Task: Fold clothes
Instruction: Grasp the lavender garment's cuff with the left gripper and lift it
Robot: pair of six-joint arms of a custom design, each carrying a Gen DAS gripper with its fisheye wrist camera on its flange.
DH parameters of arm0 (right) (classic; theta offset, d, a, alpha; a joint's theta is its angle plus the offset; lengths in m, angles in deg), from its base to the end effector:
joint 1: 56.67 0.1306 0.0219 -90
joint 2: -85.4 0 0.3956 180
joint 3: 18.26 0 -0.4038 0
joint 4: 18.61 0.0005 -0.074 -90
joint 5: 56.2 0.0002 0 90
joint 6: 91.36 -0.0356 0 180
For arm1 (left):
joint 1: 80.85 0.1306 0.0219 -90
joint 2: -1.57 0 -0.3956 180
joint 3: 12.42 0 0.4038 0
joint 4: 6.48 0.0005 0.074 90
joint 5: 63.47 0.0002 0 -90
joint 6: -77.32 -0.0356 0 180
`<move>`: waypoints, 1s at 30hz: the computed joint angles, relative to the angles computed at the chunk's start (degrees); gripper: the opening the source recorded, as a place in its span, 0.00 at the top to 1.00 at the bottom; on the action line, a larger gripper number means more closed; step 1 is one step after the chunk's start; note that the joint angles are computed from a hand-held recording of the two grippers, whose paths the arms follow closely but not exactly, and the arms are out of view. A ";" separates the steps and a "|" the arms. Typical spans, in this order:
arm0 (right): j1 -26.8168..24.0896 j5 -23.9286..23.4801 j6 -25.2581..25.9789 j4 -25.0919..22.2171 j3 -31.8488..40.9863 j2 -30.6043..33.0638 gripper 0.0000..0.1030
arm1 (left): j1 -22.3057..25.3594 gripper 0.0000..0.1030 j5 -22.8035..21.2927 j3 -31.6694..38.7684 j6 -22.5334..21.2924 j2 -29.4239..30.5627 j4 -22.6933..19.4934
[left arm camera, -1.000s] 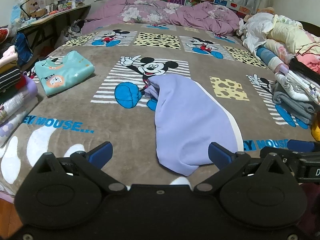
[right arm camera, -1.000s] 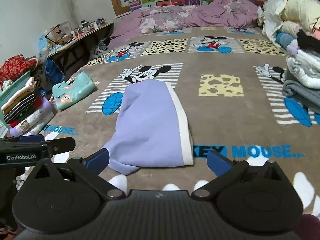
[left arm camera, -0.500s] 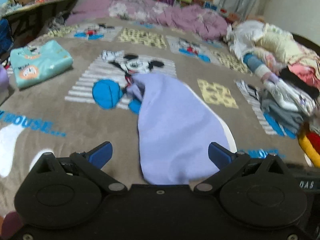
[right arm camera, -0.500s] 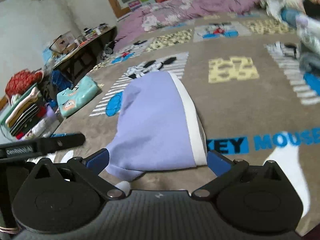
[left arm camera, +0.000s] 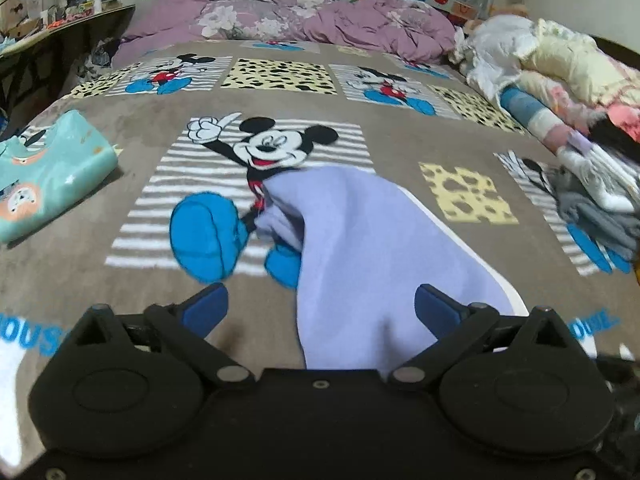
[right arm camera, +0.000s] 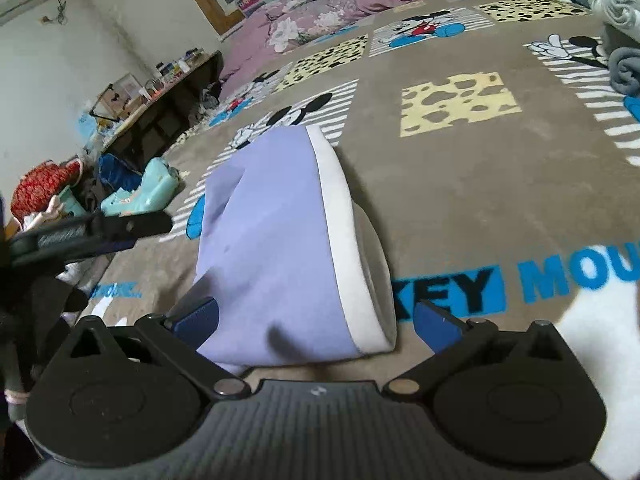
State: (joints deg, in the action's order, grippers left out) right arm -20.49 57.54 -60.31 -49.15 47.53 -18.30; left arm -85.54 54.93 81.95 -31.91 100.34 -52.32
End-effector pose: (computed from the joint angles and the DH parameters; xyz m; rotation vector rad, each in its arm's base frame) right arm 0.3360 0.2274 0.3711 0.6526 2.1546 0.4350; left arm 0.5488 -0.0625 0.4095 0.6987 2.2587 -0.4832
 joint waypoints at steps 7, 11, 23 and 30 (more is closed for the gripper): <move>-1.09 -1.10 -0.15 7.02 -3.97 -0.50 0.00 | -1.49 0.36 0.32 7.07 4.07 7.25 -0.52; -1.01 -0.85 -2.83 9.45 -6.45 -1.39 0.00 | -2.28 0.58 0.09 8.63 4.48 9.47 0.07; -0.24 3.24 -7.85 11.77 -9.60 -6.97 0.01 | -3.01 0.97 6.03 4.52 2.28 4.75 2.54; 1.33 6.34 -11.30 10.68 -10.32 -11.10 0.01 | -5.83 0.98 7.78 -2.32 -3.81 -2.85 4.08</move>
